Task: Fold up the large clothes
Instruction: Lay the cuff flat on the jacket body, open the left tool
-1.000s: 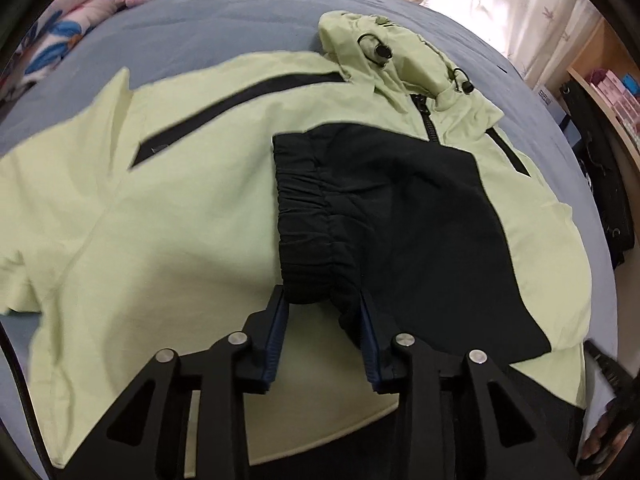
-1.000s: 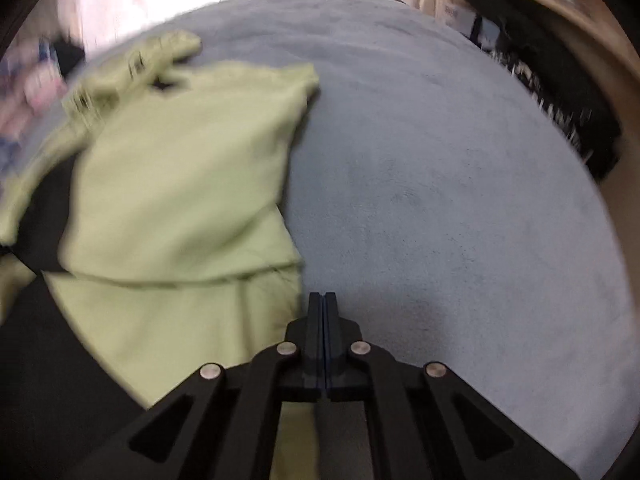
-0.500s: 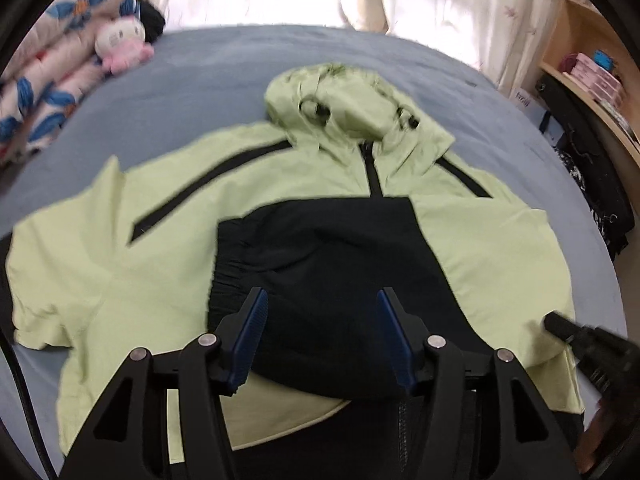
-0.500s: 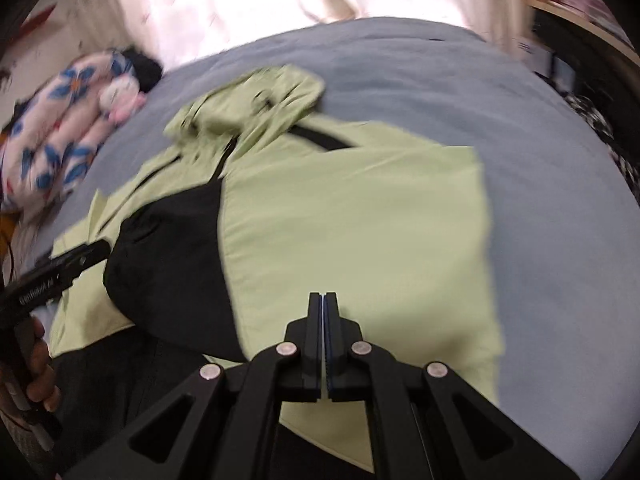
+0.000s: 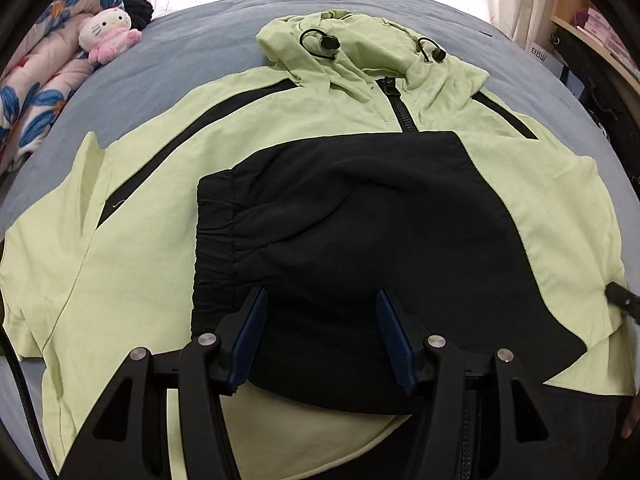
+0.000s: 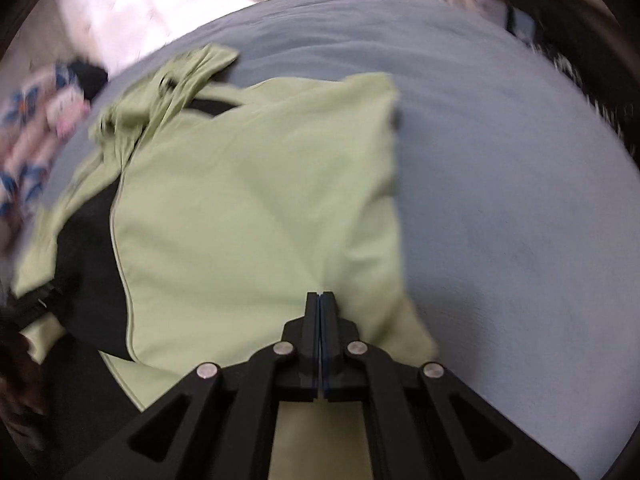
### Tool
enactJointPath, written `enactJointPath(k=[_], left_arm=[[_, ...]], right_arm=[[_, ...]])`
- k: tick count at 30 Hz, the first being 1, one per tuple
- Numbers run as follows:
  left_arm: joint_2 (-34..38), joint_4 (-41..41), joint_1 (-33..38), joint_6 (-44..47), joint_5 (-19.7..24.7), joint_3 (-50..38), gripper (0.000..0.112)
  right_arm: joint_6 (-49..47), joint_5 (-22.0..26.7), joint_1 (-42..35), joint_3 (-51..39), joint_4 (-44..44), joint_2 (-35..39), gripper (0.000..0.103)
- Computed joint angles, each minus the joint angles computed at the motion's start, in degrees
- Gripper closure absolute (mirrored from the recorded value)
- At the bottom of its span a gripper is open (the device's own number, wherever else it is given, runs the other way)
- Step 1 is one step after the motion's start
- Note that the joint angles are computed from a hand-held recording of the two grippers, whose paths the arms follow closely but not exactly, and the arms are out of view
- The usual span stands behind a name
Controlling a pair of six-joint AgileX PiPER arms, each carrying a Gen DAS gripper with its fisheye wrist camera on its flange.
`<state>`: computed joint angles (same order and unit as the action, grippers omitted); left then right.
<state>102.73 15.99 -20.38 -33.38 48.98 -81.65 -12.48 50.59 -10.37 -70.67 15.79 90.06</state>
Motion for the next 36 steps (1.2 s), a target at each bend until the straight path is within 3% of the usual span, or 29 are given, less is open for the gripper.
enactJointPath(k=[6,12,20,25,36], left_arm=[[-0.6,-0.1,0.0,0.6,-0.2,0.5,0.056],[-1.1,-3.9,1.9,2.7,1.5,-5.4,0.055],[6.8,-6.3,3.5,2.7,5.9,-19.6,0.049],[13.8,-8.5,4.2,3.1,8.6,-25.0,0.048],[15.1,-7.5,7.1,7.6,3.0,-22.1,0.048]], right_arm=[[2.2,-0.4,1.0,0.6,-2.1,-1.2,0.100],[4.8,2.1,5.6,-6.7,-2.9,0.9,0.100],[7.3,5.8,15.7,-24.0,1.7,13.2,0.099],[9.4,8.5,19.5,-33.0,-0.1,22.8,0.097],[15.9,3.0,4.6,-32.6,-13.7,24.5,0.102]])
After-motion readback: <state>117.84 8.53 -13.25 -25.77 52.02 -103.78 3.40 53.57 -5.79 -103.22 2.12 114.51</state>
